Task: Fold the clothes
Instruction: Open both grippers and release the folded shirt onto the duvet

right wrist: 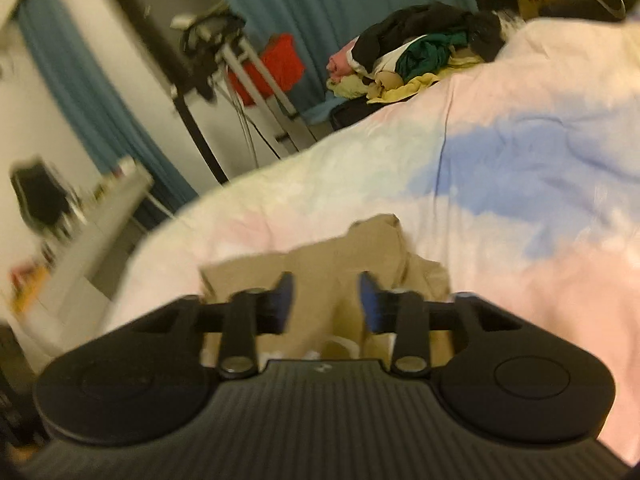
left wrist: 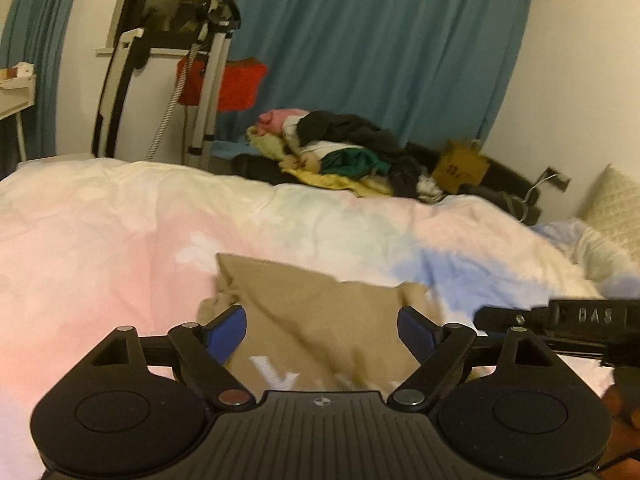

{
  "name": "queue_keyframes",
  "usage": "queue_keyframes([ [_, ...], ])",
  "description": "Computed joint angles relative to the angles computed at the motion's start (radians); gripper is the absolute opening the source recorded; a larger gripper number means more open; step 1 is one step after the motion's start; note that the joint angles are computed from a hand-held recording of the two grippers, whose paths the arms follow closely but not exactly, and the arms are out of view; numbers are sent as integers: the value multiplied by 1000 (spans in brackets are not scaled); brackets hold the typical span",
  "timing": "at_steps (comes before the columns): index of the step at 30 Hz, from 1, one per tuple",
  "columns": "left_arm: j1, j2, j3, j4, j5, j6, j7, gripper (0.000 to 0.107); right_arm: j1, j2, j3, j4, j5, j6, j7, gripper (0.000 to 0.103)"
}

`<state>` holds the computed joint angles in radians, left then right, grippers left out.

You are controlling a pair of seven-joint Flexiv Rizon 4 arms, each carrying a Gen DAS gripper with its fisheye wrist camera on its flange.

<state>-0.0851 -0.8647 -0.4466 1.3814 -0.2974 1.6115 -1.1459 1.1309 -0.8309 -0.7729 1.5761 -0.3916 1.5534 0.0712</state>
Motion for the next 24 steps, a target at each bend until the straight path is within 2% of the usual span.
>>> queue_keyframes([
  [5, -107, -43, 184, -104, -16, -86, -63, 84, -161, -16, 208, -98, -64, -80, -92, 29],
  [7, -142, -69, 249, -153, -15, -126, -95, 84, -202, -47, 239, -141, -92, -104, -93, 26],
  [10, -162, -102, 289, -209, 1, -172, -115, 83, -269, -96, 298, -224, -132, -156, -108, 26],
  [13, -175, -116, 312, -231, 26, -179, -121, 83, -320, -139, 342, -288, -161, -174, -102, 26],
  [18, -168, -104, 304, -214, 37, -172, -135, 82, -317, -128, 332, -267, -215, -158, -56, 26],
  [21, -153, -57, 295, -138, 40, -128, -149, 82, -265, -79, 281, -193, -254, -144, 5, 28],
  [24, -111, 6, 241, -29, 39, -70, -140, 82, -197, -24, 222, -106, -305, -119, 73, 29],
])
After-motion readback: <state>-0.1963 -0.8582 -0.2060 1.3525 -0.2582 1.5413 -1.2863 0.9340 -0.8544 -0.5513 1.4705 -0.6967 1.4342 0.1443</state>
